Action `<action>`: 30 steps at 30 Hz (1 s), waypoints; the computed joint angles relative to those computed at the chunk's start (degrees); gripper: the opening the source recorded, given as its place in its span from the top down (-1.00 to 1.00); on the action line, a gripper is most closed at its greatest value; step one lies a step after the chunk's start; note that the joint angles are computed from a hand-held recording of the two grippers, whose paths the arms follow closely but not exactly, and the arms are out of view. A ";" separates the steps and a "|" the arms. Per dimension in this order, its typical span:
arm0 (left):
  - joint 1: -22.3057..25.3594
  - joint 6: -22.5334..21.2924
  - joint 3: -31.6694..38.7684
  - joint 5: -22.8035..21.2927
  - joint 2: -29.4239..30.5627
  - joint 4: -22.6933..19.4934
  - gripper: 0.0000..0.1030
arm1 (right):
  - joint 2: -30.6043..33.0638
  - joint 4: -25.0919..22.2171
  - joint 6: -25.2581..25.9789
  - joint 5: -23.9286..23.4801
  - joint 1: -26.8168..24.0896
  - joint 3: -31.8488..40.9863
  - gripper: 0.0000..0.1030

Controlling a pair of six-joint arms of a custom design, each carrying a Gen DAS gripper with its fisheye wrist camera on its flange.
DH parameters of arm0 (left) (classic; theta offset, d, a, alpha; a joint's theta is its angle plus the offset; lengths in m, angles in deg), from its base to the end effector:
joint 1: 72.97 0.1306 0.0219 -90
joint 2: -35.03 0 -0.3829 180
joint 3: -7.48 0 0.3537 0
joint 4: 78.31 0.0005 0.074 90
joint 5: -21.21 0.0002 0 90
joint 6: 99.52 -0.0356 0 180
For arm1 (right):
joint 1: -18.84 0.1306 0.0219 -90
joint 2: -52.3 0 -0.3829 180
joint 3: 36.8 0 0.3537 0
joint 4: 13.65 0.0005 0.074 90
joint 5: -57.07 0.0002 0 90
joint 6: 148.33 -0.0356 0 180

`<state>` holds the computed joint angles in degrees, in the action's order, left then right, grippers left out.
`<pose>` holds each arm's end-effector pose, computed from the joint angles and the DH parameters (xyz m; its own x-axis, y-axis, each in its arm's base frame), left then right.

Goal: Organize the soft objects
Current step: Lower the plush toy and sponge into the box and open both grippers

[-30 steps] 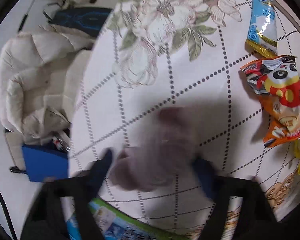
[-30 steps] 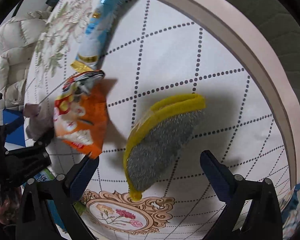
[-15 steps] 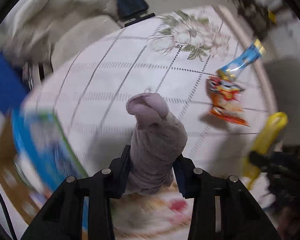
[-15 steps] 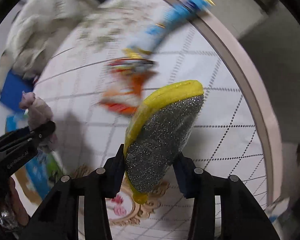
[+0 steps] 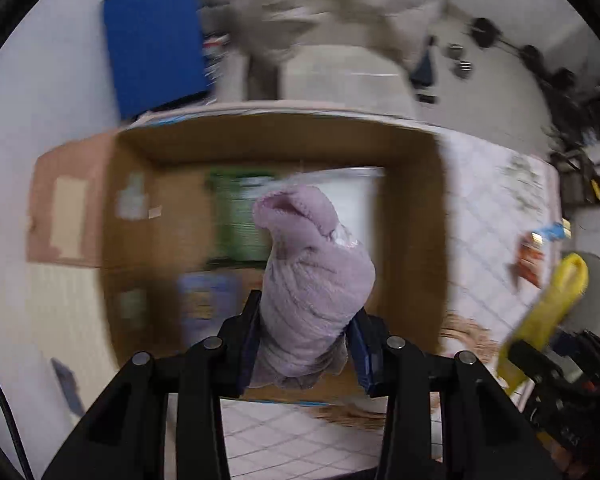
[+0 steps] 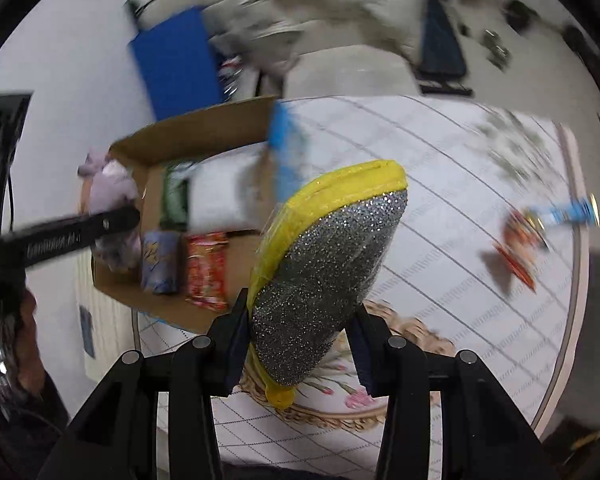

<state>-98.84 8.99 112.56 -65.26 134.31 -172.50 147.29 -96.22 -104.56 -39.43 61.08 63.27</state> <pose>0.3933 -0.1937 0.4347 -0.9917 0.1287 -0.0071 0.1289 0.9894 -0.0673 0.3167 0.2924 0.4365 -0.9954 0.0653 -0.0700 0.0473 0.9714 0.2329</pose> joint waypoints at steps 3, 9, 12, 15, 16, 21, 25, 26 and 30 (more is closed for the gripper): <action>5.91 -2.88 -2.12 1.49 1.94 -0.14 0.29 | 6.73 -2.65 1.03 -0.34 2.35 6.46 0.09; 10.97 -6.58 -2.25 0.11 7.68 0.47 0.29 | 16.40 -6.13 1.20 -1.03 3.58 12.97 0.09; 11.75 -7.76 -1.69 -0.23 10.31 0.84 0.29 | 18.46 -6.09 0.98 -1.57 3.46 12.81 0.09; 11.37 -8.28 -0.35 -0.38 12.39 0.40 0.29 | 19.91 -6.06 0.51 -1.78 3.65 13.05 0.09; 11.42 -8.55 -0.23 -0.57 12.78 0.19 0.29 | 20.25 -6.03 0.17 -2.19 3.68 13.07 0.09; 11.80 -9.69 0.53 -0.84 14.82 -0.32 0.24 | 21.31 -6.23 -0.99 -3.30 3.98 12.99 0.08; 12.88 -10.40 1.26 2.41 15.93 -2.29 0.17 | 21.85 -6.20 -1.77 -6.67 3.52 12.45 -0.14; 13.18 -9.95 1.30 3.12 15.83 -2.50 0.11 | 21.84 -6.15 -1.97 -6.77 3.53 12.43 -0.37; 13.56 -9.79 2.00 3.13 14.19 -2.23 -0.05 | 21.67 -6.24 -2.33 -6.24 3.73 13.12 -0.57</action>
